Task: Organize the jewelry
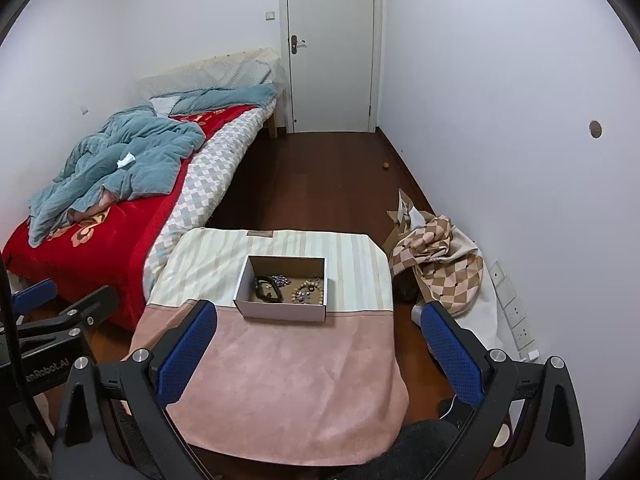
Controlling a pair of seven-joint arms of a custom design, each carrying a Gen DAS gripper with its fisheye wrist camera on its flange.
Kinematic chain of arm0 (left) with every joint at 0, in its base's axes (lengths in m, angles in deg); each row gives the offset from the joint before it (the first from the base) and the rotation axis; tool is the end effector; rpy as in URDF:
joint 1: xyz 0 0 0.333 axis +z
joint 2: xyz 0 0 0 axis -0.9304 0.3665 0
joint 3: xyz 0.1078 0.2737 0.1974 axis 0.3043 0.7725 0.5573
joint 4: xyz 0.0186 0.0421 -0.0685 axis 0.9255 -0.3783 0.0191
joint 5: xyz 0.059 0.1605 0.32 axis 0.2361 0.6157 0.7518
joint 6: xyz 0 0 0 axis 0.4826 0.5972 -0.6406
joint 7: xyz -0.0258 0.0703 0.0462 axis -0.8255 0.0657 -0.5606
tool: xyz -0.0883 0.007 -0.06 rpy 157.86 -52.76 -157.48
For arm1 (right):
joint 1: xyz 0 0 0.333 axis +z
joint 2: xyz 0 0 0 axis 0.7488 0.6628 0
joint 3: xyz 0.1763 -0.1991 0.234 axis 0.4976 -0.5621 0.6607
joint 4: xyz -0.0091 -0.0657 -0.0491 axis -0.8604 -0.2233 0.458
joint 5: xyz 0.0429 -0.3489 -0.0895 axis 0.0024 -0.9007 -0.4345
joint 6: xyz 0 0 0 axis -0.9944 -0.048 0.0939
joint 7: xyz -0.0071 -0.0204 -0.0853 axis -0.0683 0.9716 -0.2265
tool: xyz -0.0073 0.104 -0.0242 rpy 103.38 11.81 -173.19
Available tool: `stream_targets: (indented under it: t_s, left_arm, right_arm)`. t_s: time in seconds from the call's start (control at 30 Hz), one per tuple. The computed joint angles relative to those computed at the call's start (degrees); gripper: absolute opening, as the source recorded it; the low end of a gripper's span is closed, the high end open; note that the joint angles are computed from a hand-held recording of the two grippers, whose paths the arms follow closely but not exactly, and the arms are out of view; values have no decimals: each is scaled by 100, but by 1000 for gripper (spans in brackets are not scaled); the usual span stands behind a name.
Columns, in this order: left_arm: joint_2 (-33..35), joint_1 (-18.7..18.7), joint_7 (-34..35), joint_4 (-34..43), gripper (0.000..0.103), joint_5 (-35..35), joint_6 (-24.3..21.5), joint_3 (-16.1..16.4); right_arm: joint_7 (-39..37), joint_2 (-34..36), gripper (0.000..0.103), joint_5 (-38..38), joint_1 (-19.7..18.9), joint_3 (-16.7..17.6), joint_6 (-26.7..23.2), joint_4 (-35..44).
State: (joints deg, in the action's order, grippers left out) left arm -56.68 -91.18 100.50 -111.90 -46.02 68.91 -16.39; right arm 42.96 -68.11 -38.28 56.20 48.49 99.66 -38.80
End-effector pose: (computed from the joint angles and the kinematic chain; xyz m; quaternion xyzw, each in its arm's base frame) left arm 0.4455 -0.3523 0.6813 -0.6875 0.6392 -0.2408 0.2464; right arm 0.4299 0.1637 0.7121 -0.6605 0.6495 -0.2631 0.2697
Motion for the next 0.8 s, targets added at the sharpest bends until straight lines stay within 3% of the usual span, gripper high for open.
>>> stream_targets:
  t_s: [0.33,0.57,0.8]
  left_arm:
    - [282,-41,56,256,102,-119,-203,37]
    - [706,-81,211,580,102,-119,-141,148]
    - [1249,-210,335,1198,103,10,-463,299]
  right_arm:
    - [-80,207,103,26,17,-54,-198,219]
    - [131,761,103,-299,40,-150,-190,570]
    - [242,1355,103,-494,223,-405,-339,966]
